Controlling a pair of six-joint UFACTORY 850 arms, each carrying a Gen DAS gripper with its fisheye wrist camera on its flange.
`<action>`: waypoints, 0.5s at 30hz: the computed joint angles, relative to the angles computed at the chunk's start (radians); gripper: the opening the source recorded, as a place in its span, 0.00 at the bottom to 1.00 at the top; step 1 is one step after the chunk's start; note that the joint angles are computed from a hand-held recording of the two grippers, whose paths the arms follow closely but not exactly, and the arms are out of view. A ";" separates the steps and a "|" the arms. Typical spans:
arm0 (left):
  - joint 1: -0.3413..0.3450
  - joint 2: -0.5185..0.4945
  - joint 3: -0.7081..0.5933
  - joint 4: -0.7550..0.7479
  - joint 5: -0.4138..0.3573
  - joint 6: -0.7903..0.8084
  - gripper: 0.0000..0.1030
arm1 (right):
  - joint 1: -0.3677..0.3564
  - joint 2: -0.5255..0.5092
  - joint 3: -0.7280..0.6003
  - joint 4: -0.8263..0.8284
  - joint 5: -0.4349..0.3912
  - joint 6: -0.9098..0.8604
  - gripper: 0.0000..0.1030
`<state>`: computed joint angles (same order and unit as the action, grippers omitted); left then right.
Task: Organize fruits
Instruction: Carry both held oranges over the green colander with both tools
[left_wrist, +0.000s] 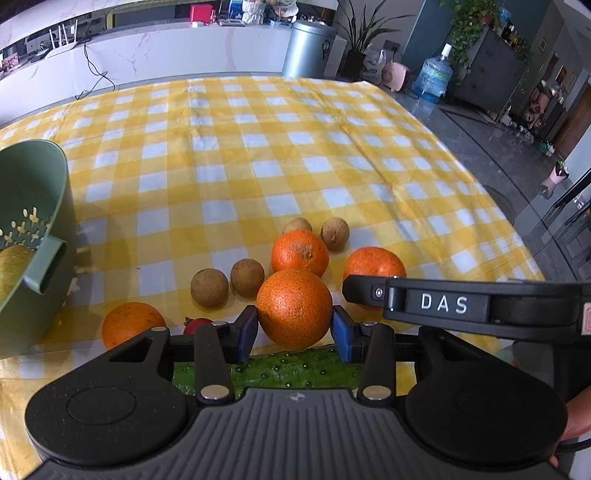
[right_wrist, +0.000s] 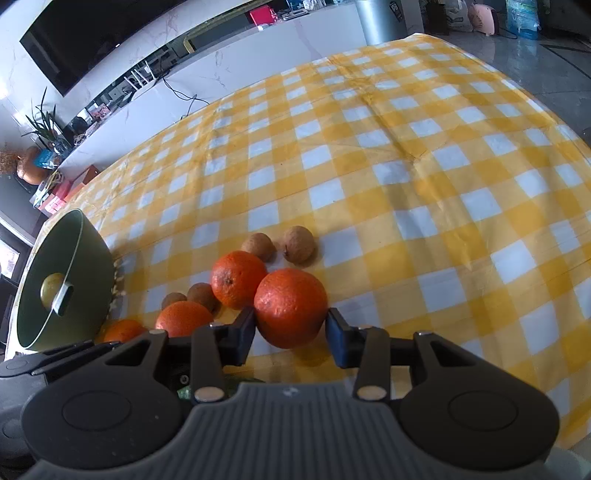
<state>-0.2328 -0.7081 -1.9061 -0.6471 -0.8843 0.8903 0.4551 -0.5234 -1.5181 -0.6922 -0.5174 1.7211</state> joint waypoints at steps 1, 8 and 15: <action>0.003 0.003 0.000 -0.007 -0.002 0.004 0.46 | 0.003 0.005 0.006 -0.020 0.002 0.018 0.37; 0.018 0.033 0.011 -0.037 -0.003 0.024 0.46 | 0.015 0.050 0.071 -0.214 0.059 0.221 0.37; 0.043 0.061 0.020 -0.092 0.012 0.047 0.46 | 0.036 0.092 0.127 -0.517 0.078 0.517 0.37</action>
<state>-0.1900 -0.6469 -1.8861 -0.7392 -0.8722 0.9371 0.4910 -0.4309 -1.3914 -1.2092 -0.4394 2.2382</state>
